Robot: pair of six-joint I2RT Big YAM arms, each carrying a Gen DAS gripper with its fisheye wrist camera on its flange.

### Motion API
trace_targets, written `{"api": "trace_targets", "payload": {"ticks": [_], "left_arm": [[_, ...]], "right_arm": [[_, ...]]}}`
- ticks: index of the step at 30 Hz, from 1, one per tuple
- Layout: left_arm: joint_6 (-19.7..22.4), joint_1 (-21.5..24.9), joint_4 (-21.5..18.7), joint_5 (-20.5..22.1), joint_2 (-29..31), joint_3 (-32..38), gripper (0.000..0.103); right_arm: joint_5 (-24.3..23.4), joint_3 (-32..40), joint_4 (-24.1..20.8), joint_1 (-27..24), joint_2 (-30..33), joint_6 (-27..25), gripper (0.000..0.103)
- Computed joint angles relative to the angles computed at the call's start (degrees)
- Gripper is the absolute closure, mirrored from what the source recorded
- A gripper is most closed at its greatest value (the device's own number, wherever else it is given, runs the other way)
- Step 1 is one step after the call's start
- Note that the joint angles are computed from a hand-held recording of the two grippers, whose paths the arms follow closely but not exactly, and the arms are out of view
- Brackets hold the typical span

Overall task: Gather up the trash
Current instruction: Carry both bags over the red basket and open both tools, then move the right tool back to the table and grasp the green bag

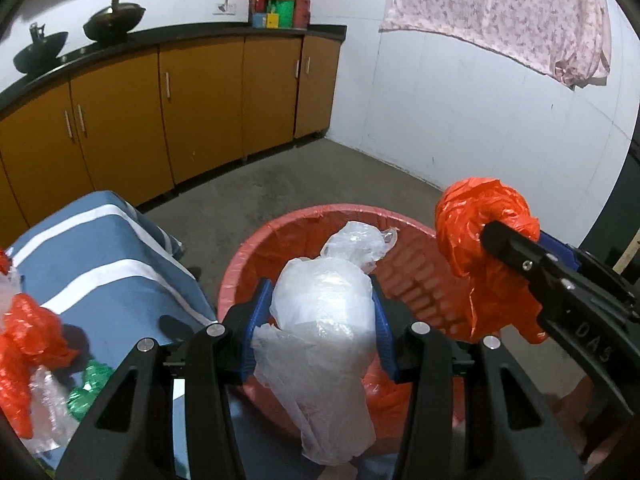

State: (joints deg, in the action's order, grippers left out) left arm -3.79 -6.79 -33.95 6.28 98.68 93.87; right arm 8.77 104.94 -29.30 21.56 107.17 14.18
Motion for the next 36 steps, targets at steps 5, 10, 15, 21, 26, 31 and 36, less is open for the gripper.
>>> {"api": "trace_targets", "payload": {"ticks": [5, 10, 15, 21, 26, 31, 36], "left_arm": [[0.0, 0.4, -0.9, 1.1, 1.8, 1.3, 0.055], [0.0, 0.2, -2.1, 1.4, 3.4, 3.0, 0.044], [-1.0, 0.2, -3.1, 1.3, 4.0, 3.8, 0.036], [-3.1, 1.5, -2.6, 0.5, 0.6, 0.9, 0.032], [-3.9, 3.0, 1.2, -2.1, -6.9, -7.2, 0.027], [-4.6, 5.2, 4.2, -6.0, -15.5, -16.0, 0.024], [-3.2, 7.7, 7.4, -13.3, -24.3, -24.9, 0.02]], "right_arm": [[-1.3, 2.0, -0.1, -1.1, 2.1, 1.3, 0.061], [-2.4, 2.5, 0.4, -1.5, 3.0, 2.5, 0.057], [-2.9, 1.7, 1.4, -1.8, 2.6, 2.6, 0.048], [-2.2, -1.8, 2.8, -2.0, -0.1, 2.8, 0.044], [-1.5, -5.2, 3.8, -1.0, -3.1, 0.7, 0.043], [-2.9, -7.6, 4.2, 1.5, -5.3, -0.6, 0.043], [-5.3, -8.3, 4.1, 5.6, -5.9, -3.5, 0.042]]}}
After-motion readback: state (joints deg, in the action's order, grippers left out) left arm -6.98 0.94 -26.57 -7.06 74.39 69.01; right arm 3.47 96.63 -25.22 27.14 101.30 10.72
